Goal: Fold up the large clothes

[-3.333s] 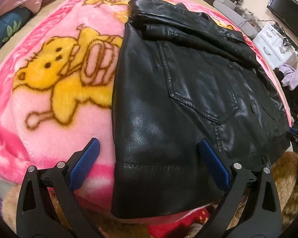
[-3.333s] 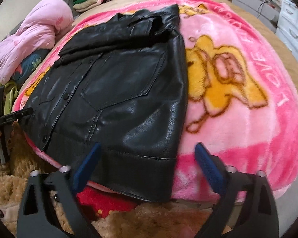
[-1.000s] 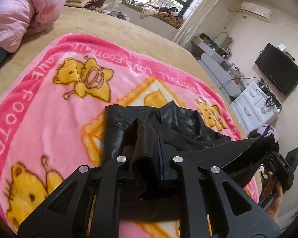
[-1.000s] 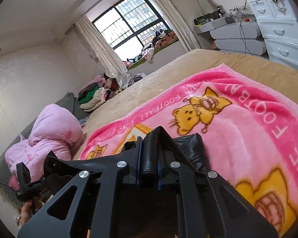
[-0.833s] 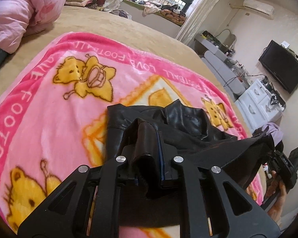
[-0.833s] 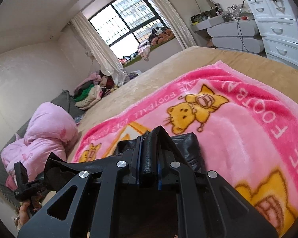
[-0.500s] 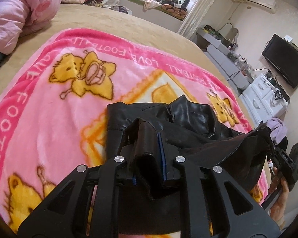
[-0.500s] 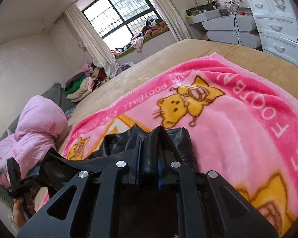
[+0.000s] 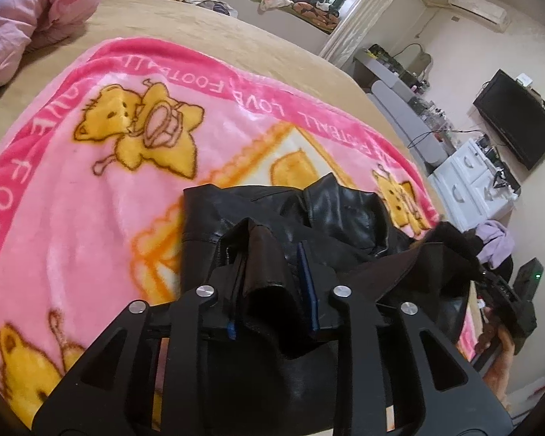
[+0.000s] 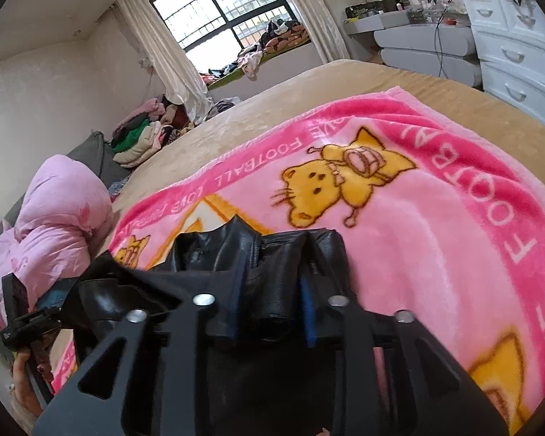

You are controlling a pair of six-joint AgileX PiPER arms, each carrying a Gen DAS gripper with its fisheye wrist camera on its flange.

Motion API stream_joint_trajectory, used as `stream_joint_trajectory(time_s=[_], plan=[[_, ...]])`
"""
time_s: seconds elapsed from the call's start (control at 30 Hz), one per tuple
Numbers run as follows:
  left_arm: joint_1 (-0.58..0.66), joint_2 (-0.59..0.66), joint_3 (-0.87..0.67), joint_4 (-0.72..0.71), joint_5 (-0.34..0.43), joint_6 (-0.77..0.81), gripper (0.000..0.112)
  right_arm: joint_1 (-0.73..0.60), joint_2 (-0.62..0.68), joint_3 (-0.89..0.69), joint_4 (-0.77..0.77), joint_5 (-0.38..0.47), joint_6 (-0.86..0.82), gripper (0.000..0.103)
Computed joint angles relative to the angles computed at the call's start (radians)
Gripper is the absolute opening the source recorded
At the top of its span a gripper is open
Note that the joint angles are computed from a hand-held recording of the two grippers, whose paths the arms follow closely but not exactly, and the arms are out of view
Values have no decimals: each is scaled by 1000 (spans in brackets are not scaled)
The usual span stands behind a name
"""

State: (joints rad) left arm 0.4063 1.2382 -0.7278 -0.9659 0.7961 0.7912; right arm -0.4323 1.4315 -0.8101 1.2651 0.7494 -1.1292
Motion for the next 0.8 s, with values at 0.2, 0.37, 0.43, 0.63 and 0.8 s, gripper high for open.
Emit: stream_joint_trajectory(time_s=[0.2, 0.37, 0.43, 0.63, 0.8], plan=[[21, -35, 10, -46, 18, 31, 42, -31, -15, 9, 58, 29, -52, 69], [16, -70, 5, 3, -37, 6, 44, -4, -27, -4, 0, -29, -42, 70], [1, -43, -4, 46, -59, -19, 44, 53, -19, -27, -102, -87, 3, 72], [-132, 70, 6, 204, -206, -100, 44, 274, 55, -58, -502, -345, 250, 72], [-250, 86, 22, 382, -350, -233, 43, 358, 122, -74, -735, -458, 434, 50]])
